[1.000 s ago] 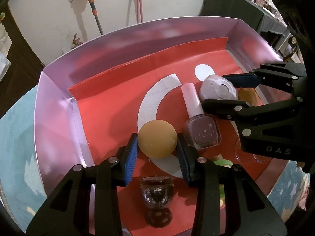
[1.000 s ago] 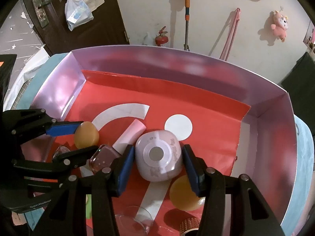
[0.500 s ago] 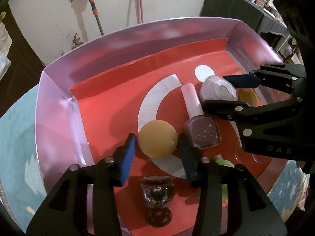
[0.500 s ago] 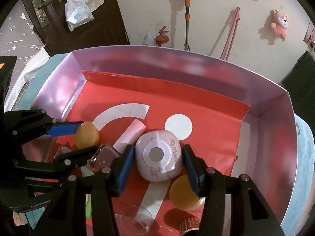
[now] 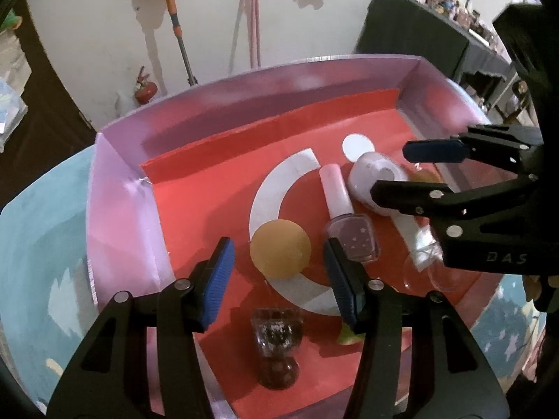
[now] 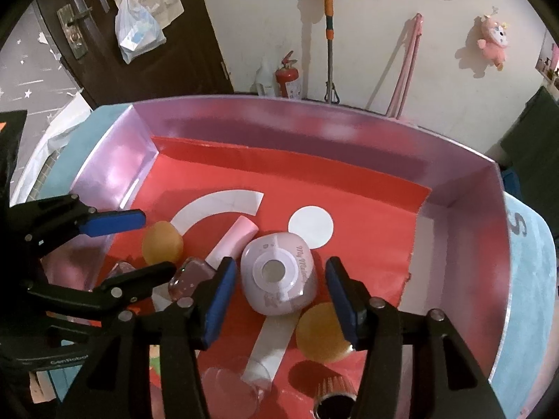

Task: Organize rigid objects
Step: 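Withdraw both open tools from the tray toward the remaining items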

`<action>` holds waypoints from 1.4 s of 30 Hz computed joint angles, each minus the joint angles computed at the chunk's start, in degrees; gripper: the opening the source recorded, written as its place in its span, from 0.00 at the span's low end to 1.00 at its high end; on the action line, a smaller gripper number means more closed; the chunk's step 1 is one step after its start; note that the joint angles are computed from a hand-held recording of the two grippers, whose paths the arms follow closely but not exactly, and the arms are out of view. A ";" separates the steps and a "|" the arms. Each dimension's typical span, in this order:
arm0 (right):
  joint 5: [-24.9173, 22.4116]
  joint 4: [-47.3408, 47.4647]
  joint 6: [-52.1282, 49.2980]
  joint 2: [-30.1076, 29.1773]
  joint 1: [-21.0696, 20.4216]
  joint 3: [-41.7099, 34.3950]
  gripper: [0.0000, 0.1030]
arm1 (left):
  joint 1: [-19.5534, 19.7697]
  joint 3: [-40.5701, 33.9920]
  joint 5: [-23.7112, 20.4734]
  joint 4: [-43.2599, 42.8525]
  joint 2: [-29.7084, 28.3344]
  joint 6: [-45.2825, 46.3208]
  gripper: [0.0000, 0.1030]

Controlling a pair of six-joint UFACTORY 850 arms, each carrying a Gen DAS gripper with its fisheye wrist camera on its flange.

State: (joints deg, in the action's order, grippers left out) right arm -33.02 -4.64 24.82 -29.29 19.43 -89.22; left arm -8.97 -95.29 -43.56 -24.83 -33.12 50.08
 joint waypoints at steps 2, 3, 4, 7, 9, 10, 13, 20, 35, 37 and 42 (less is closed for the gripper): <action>0.61 -0.21 0.56 1.13 0.09 0.85 0.57 | 0.44 1.09 0.21 -1.65 1.22 0.70 0.55; 0.79 -0.57 1.09 1.74 0.18 1.28 0.58 | 0.59 1.64 0.33 -2.54 1.84 1.19 0.58; 0.92 -1.44 2.11 2.46 0.34 1.81 0.58 | 0.89 2.56 0.75 -3.85 2.76 2.14 0.59; 1.64 -4.03 5.06 5.13 0.97 3.78 0.61 | 1.85 5.99 1.51 -7.94 6.38 5.52 0.64; 2.13 -6.31 7.33 7.19 1.48 5.28 0.64 | 2.43 7.90 2.00 -10.43 8.40 7.58 0.67; 2.37 -7.92 8.86 8.40 1.94 6.09 0.65 | 2.59 8.99 2.38 -11.66 9.55 8.50 0.68; 3.01 -11.79 12.74 11.77 3.20 8.33 0.69 | 3.35 13.41 5.14 -16.56 13.68 11.77 0.71; 4.24 -22.80 24.03 19.86 6.94 13.84 0.83 | 6.69 23.69 9.19 -34.22 23.81 28.30 0.81; -0.34 -53.73 58.83 35.20 20.12 28.91 1.00 | 12.66 41.09 6.53 -55.62 39.30 48.43 0.94; -2.53 -57.87 64.14 36.56 22.52 30.93 1.00 | 12.82 43.35 6.64 -57.56 40.79 50.80 0.95; -8.04 -64.11 74.39 37.83 27.73 35.18 1.00 | 14.25 48.17 4.48 -59.09 43.14 52.35 0.95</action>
State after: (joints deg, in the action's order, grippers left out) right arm -41.06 -68.75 99.21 8.53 47.15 -54.03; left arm 5.28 -47.12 -39.08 -83.92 10.03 102.43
